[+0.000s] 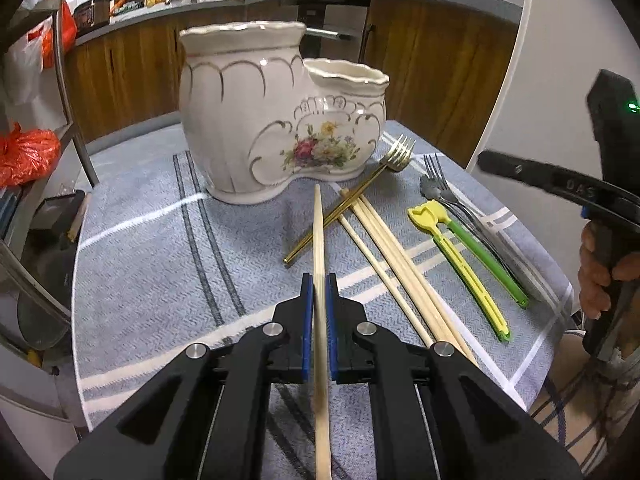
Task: Organize utensils
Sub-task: 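Grasp the silver fork with the right tool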
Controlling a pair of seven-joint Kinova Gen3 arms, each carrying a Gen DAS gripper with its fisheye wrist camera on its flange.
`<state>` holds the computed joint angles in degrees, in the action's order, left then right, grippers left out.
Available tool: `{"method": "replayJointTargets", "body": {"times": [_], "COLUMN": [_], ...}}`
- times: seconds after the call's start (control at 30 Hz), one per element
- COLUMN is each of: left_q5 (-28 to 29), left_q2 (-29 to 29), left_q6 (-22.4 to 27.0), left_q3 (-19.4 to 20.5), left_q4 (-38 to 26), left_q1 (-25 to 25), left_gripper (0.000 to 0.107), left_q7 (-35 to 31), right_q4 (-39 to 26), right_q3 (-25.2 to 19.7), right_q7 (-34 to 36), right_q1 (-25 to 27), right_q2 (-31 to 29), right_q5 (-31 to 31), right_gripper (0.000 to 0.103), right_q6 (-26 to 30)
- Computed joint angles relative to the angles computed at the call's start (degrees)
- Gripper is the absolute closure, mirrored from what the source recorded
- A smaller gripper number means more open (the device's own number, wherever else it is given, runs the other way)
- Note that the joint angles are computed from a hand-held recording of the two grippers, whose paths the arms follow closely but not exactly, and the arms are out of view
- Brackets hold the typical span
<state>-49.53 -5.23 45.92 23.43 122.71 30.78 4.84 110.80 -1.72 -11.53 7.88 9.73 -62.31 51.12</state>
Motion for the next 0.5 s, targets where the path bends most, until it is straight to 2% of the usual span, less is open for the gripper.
{"method": "replayJointTargets", "body": {"times": [0.07, 0.23, 0.37, 0.5], "left_q5": [-0.56, -1.69, -1.32, -0.51], "left_q2": [-0.58, -2.63, -5.26, -6.78], "left_q6": [-0.27, -1.31, -4.97, -8.25], "left_q3": [0.07, 1.04, 1.04, 1.83], "left_q4": [0.66, 2.73, 4.72, 5.98], "left_q1": [-0.01, -0.68, -3.32, -6.15], "left_gripper": [0.102, 0.102, 0.102, 0.102], "left_q7": [0.52, 1.52, 0.85, -0.80], "right_q4": [-0.88, 0.35, -3.49, -6.36], "right_q3": [-0.05, -0.84, 0.72, -0.28], "right_q7": [-3.37, -2.70, -9.21, -13.75], "right_q1": [-1.64, -3.11, -3.81, -3.78], "right_q2": [-0.08, -3.62, -1.48, 0.72], "right_q5": [2.60, 5.32, 11.87, 17.06], "right_gripper": [0.087, 0.087, 0.087, 0.087], "right_q6": [0.02, -7.72, -7.35, -5.97]}}
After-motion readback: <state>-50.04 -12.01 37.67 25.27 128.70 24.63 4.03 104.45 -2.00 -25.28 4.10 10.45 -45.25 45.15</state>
